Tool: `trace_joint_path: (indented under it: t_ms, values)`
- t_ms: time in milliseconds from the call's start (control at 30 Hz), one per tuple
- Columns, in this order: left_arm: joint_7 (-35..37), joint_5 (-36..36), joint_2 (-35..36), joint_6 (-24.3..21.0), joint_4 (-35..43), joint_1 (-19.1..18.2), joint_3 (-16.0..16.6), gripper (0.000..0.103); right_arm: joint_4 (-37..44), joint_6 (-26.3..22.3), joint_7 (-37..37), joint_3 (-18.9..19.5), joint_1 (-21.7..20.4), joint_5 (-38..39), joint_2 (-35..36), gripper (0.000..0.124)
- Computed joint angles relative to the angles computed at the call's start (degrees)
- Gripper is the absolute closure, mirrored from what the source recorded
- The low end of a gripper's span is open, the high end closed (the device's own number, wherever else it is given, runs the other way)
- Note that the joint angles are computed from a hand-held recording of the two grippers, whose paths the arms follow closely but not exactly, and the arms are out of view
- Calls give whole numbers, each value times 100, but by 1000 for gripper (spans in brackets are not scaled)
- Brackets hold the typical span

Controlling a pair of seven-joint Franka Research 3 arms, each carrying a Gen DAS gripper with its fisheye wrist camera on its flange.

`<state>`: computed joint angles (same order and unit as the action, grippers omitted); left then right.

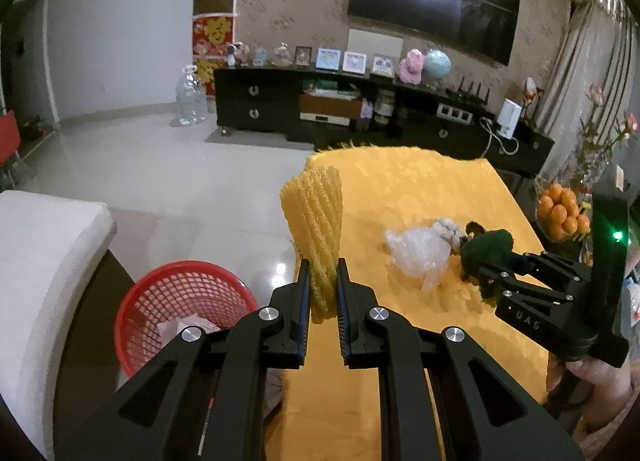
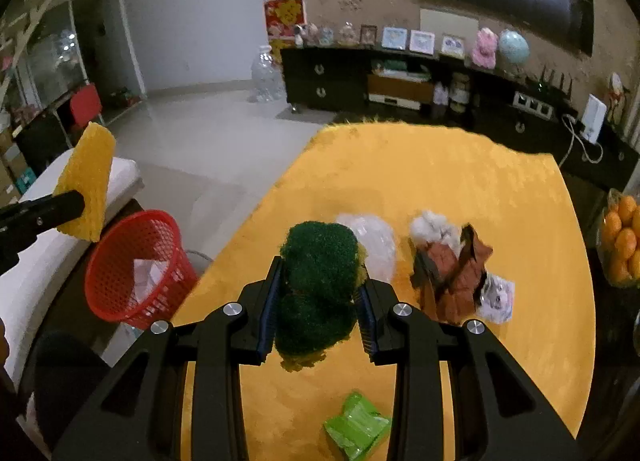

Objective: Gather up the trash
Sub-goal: 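Grasp the yellow foam net with the left gripper while the right gripper grasps the green scrubber, then carry the foam net and scrubber over the red wastebasket and open both grippers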

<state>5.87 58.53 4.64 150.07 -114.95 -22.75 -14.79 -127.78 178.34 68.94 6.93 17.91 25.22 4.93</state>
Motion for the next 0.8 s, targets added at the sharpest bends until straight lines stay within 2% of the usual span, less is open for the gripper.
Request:
trace_joint_path:
  t_ms: [267,800]
  values:
    - [-294,68,-441,-240,-330,103,-76,92,192,-35,-196,85,100,101,-81,91]
    - [-595,-70,-1297,-542,-1032,535,-314,92,797,-245,-611,301,341,285,101,91]
